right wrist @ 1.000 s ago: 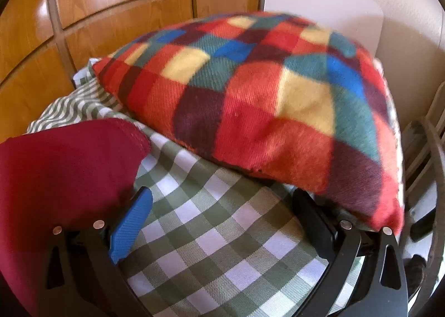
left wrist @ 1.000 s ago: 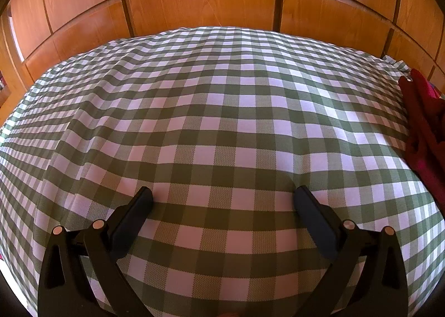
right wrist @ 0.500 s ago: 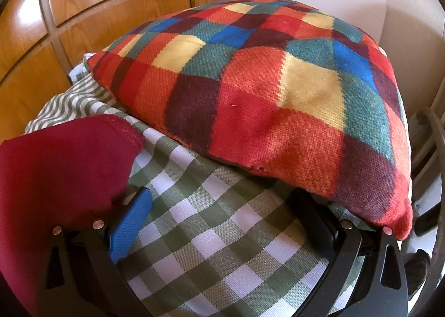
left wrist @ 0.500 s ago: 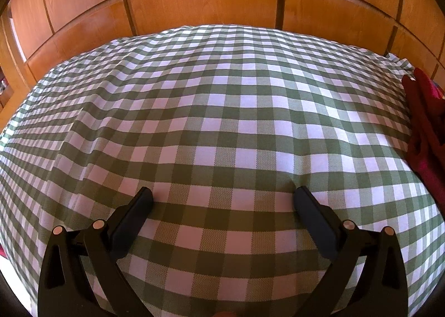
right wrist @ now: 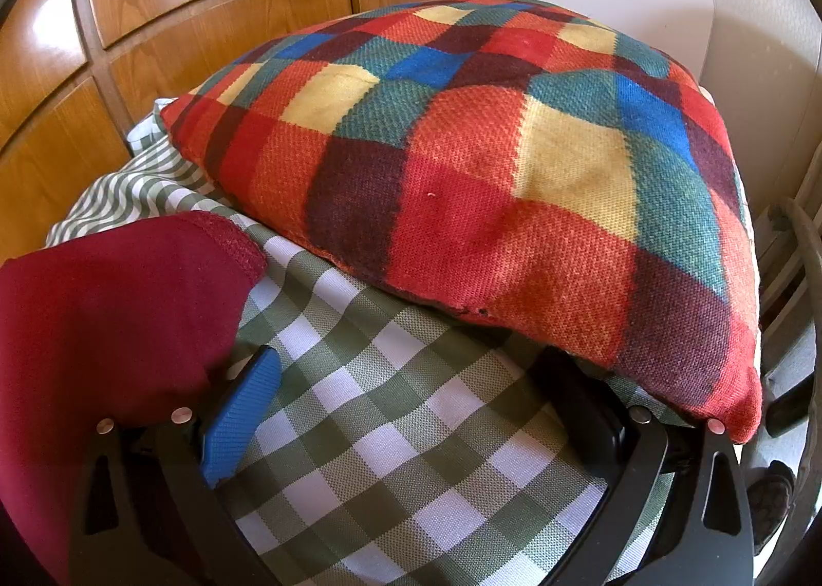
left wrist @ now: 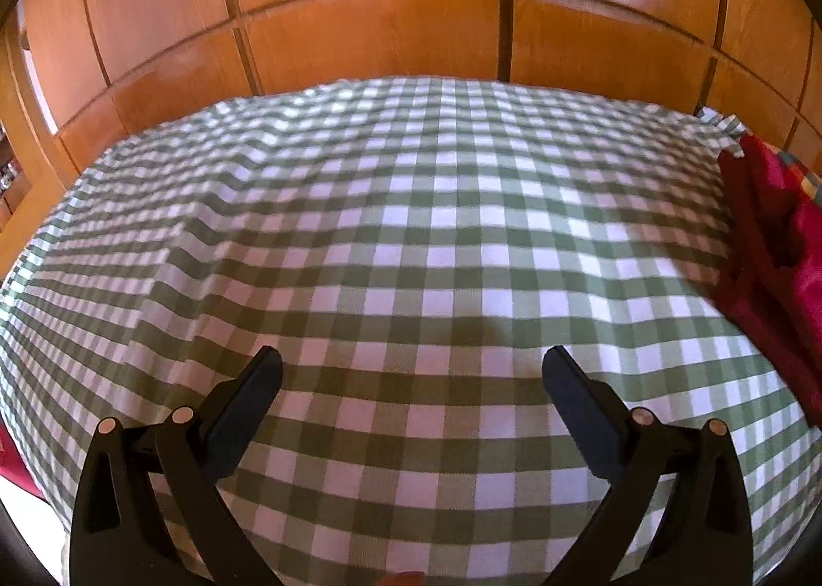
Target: Fold small clothes
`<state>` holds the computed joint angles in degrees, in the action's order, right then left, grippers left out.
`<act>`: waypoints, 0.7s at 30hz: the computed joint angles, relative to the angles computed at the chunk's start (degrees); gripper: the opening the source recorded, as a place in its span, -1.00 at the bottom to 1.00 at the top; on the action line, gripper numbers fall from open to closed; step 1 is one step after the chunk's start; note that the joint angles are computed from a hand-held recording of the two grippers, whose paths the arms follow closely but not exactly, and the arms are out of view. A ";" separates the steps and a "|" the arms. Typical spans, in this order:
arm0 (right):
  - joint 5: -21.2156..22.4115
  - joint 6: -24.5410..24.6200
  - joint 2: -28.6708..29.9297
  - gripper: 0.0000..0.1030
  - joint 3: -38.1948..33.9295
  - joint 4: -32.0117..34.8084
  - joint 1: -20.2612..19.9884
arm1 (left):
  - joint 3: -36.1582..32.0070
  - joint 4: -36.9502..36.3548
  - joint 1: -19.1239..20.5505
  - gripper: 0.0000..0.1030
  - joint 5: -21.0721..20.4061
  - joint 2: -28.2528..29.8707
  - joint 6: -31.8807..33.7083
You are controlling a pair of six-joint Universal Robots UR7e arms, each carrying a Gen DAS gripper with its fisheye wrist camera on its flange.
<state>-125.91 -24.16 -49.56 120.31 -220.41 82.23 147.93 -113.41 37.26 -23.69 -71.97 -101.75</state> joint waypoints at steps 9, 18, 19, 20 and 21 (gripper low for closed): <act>0.10 -0.03 -0.05 0.94 0.08 -0.12 -0.01 | 0.45 5.40 -4.67 0.96 -0.63 -4.12 -3.85; 0.06 -0.05 0.06 0.94 0.06 -0.25 0.01 | -0.48 16.62 -9.88 0.95 -1.28 -6.85 -13.01; 0.11 -0.02 0.04 0.94 0.06 -0.23 0.01 | -0.54 17.12 -10.09 0.95 -1.54 -7.22 -13.33; 0.08 -0.03 0.09 0.94 0.06 -0.29 0.02 | -0.56 17.67 -10.37 0.95 -1.75 -7.58 -13.95; 0.01 -0.06 0.11 0.94 0.05 -0.31 0.03 | -0.60 18.38 -10.62 0.95 -1.87 -7.79 -14.69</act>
<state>-125.90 -24.22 -49.45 120.37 -220.72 82.26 147.33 -95.03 26.63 -25.56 -79.76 -116.43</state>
